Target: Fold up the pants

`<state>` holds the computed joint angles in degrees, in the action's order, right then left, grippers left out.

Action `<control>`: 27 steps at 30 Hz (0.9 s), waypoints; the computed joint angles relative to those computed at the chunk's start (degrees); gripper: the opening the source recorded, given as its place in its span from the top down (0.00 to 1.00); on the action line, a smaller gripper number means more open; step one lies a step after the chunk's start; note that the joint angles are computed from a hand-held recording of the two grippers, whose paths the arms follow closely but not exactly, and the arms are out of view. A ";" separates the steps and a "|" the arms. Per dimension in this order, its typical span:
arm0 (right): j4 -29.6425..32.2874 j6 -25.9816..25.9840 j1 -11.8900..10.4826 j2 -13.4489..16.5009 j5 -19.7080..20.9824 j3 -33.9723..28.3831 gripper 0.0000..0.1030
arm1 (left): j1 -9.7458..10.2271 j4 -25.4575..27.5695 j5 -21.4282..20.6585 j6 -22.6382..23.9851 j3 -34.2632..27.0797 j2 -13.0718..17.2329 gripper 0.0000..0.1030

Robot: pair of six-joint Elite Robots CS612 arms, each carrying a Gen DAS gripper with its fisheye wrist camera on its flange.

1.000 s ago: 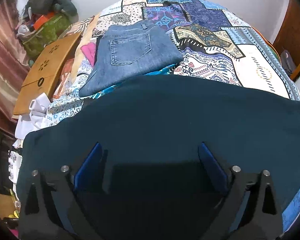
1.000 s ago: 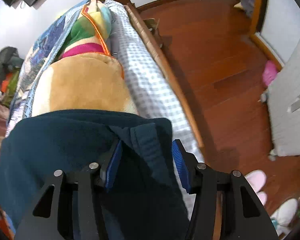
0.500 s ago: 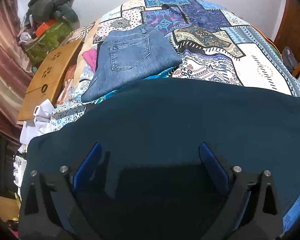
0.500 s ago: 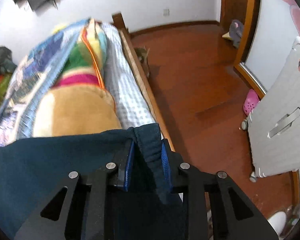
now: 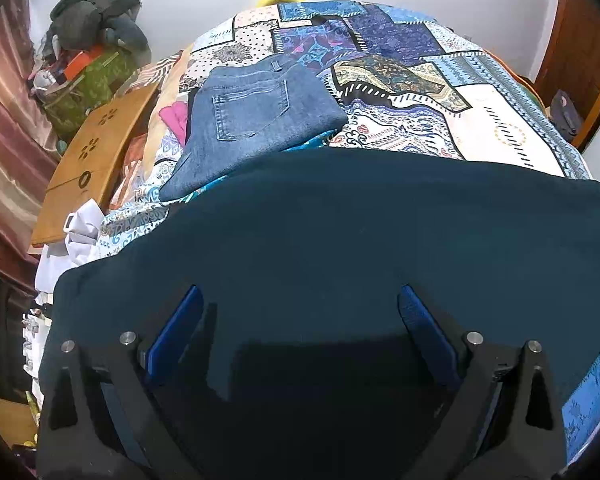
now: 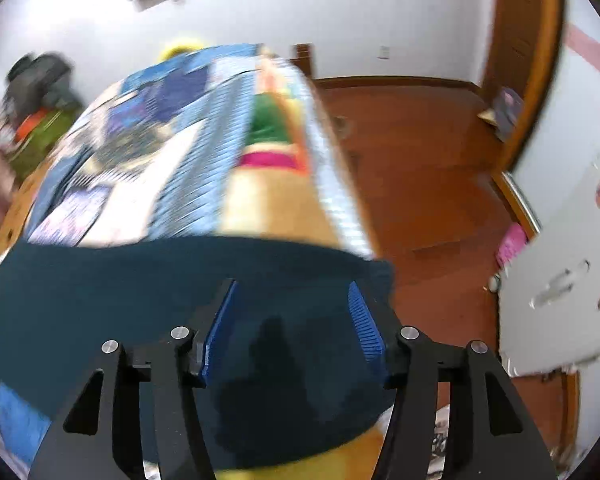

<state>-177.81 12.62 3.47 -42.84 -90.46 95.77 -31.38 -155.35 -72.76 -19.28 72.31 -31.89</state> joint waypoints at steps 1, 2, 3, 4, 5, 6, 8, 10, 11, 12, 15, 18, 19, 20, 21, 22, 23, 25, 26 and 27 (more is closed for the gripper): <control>1.03 -1.02 0.59 0.26 -0.07 -0.30 0.49 | -0.01 -0.59 -0.16 0.27 0.49 -0.20 0.03; 2.02 -2.04 1.18 0.39 -0.55 -0.36 0.49 | -0.03 -1.14 -0.32 0.52 0.96 -0.38 0.03; 3.05 -2.87 1.74 0.63 -1.43 -0.54 0.49 | -0.05 -2.11 -0.66 0.97 1.85 -0.75 0.03; 2.77 -3.00 2.22 0.75 -2.86 -0.18 0.49 | -0.07 -2.69 -0.86 1.33 2.40 -0.98 0.03; 1.12 -2.24 2.63 0.77 -4.18 0.57 0.49 | -0.11 -3.20 -0.99 1.72 2.90 -1.19 0.03; 0.20 -1.13 2.75 0.58 -4.65 1.19 0.48 | -0.14 -3.82 -1.18 2.34 3.62 -1.53 0.03; 0.10 2.85 2.24 -0.43 -2.69 2.80 0.46 | -0.34 -5.06 -1.11 4.03 5.00 -2.15 0.03; -0.44 5.25 1.89 -1.53 -1.59 4.45 0.45 | -0.71 -6.25 -0.38 6.06 6.27 -2.69 0.03; -0.55 5.99 1.83 -2.04 -1.48 5.17 0.42 | -0.86 -6.72 -0.03 6.83 6.72 -2.89 0.03; -0.80 6.88 1.72 -2.60 -0.95 5.95 0.41 | -1.05 -7.26 0.42 7.66 7.26 -3.15 0.03; -1.63 10.76 1.76 -3.86 0.84 7.83 0.41 | -1.15 -8.07 0.25 8.10 7.91 -3.61 0.03; -8.27 19.03 1.90 -3.75 4.29 10.23 0.31 | -0.99 -11.28 -2.02 8.30 8.30 -3.79 0.03; -9.56 20.92 1.79 -3.50 5.02 10.44 0.29 | -0.98 -11.73 -2.41 8.18 8.15 -3.72 0.03; -10.78 23.22 1.70 -3.11 5.76 10.50 0.26 | -0.99 -11.77 -2.81 8.03 7.95 -3.65 0.03; -12.15 25.33 1.50 -2.59 6.29 10.46 0.26 | -0.98 -11.64 -3.41 7.89 7.62 -3.48 0.03; -12.79 26.90 1.31 -2.06 6.88 10.15 0.25 | -0.96 -11.17 -4.16 7.72 7.13 -3.24 0.03; -13.24 28.61 1.07 -1.58 7.71 9.86 0.25 | -0.97 -10.47 -4.64 7.59 6.66 -3.04 0.03; -15.00 31.78 0.09 -0.45 10.69 9.37 0.21 | -1.04 -9.16 -5.43 7.56 5.82 -2.61 0.03; -15.72 33.06 -0.41 0.17 12.09 8.97 0.20 | -1.09 -9.01 -5.64 7.62 5.71 -2.51 0.03; -16.14 34.32 -0.85 0.95 13.11 8.31 0.20 | -1.17 -8.80 -5.87 7.76 5.49 -2.34 0.03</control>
